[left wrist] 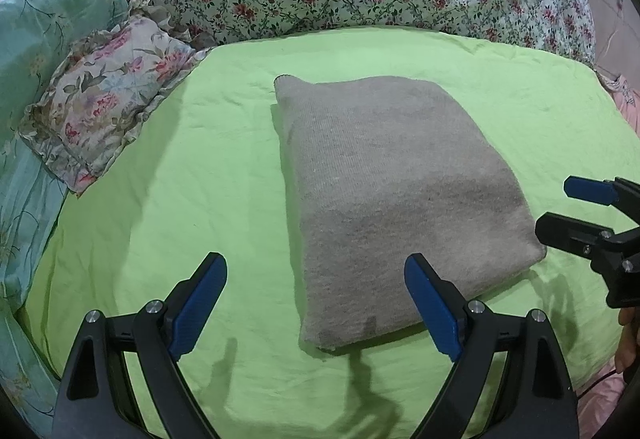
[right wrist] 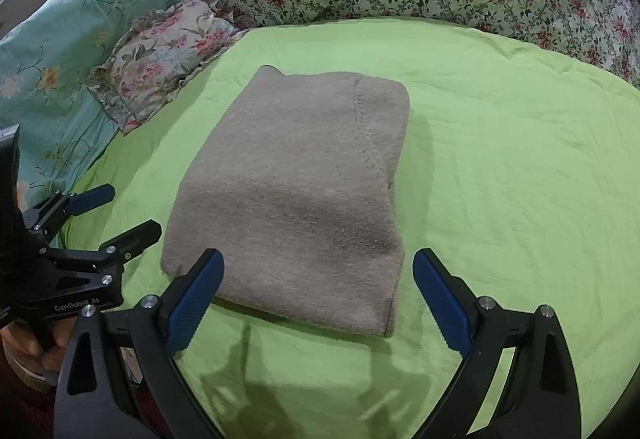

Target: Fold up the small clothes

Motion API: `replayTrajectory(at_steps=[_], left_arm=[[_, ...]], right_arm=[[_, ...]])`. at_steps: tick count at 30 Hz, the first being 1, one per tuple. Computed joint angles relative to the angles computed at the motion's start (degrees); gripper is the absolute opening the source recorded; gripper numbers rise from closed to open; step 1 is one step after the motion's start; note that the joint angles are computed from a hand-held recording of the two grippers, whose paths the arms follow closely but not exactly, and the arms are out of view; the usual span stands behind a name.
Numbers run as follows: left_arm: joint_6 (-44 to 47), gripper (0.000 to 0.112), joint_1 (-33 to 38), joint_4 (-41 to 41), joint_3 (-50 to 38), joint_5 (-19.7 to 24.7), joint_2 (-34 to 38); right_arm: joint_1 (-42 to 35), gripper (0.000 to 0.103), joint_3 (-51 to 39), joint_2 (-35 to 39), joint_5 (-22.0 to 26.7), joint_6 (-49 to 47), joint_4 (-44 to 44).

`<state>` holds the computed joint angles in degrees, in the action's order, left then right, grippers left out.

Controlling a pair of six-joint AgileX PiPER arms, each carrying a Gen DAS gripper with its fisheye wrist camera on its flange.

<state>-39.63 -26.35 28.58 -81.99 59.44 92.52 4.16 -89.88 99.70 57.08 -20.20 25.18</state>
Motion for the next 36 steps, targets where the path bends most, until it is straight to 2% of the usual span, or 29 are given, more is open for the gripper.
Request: replayTrajectory(at_steps=[12, 13, 20, 36], left_arm=[[0.5, 0.092, 2.1, -1.5, -1.4, -0.5, -0.3], [-0.4, 0.092, 1.8, -1.0, -0.5, -1.3, -0.6], [-2.8, 0.092, -1.0, 1.9, -0.8, 0.6, 1.3], [-2.4, 0.095, 0.1, -0.7, -2.0, -0.3, 1.6]], right_arm=[[-0.5, 0.096, -0.4, 1.3, -0.4, -0.2, 1.1], [-0.2, 0.096, -0.7, 1.6, -0.5, 0.1, 0.8], [1.0, 0.096, -1.1, 2.9, -0.6, -0.4, 2.3], [0.9, 0.097, -2.0, 3.2, 0.0, 0.2, 2.1]])
